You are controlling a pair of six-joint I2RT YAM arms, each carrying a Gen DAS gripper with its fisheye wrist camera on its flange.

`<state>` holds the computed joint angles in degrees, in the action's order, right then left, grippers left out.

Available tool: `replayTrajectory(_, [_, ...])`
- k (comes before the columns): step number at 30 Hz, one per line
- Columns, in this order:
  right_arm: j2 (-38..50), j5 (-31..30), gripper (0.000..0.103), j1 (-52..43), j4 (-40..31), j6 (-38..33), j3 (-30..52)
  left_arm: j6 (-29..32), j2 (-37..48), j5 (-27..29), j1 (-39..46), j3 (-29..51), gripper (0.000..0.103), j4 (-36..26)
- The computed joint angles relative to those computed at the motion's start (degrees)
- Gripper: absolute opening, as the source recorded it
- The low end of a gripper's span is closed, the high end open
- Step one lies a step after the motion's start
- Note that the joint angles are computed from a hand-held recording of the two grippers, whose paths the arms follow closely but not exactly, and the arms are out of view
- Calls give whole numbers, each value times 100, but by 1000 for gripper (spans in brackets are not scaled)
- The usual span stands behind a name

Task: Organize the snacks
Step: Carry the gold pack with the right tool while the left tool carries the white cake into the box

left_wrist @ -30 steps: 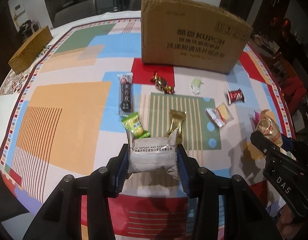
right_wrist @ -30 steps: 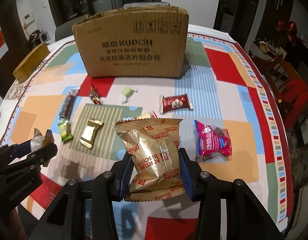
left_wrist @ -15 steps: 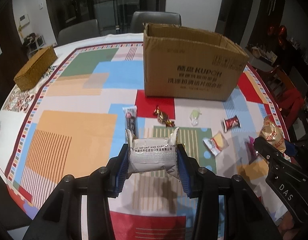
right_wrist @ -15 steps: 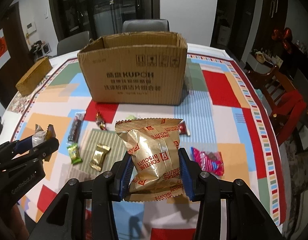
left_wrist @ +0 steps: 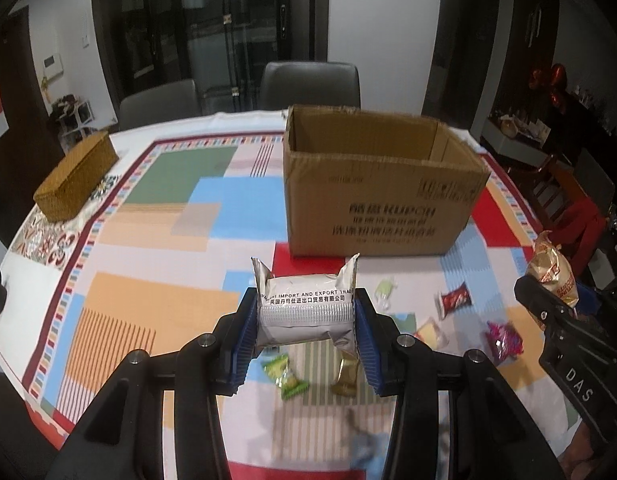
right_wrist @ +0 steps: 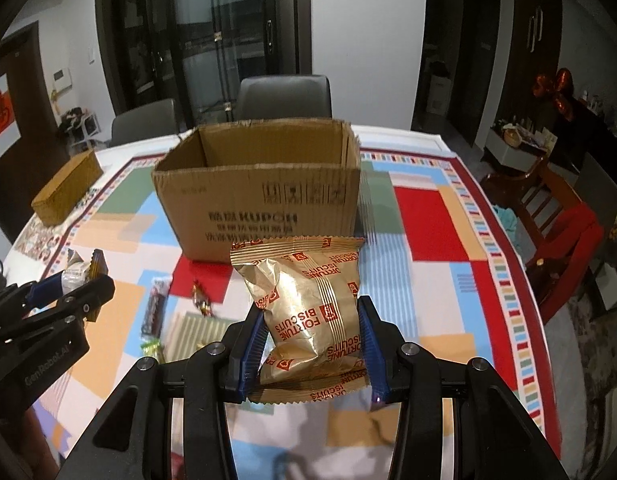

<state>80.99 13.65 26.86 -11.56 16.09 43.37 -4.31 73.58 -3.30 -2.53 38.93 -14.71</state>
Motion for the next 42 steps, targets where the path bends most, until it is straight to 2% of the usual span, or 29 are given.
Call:
replayTrajectory(23, [266,119,45,-228,253,-427,1105,337,857,9,46,1595,45,74])
replayTrajectory(34, [945,-139,45,-534,408,-544,1829,517,1562,89,112,2330,45,161])
replayTrajectory(42, [1418,-77,45,-567,496,-668,2311,564,2150,117,89,2916,46,160])
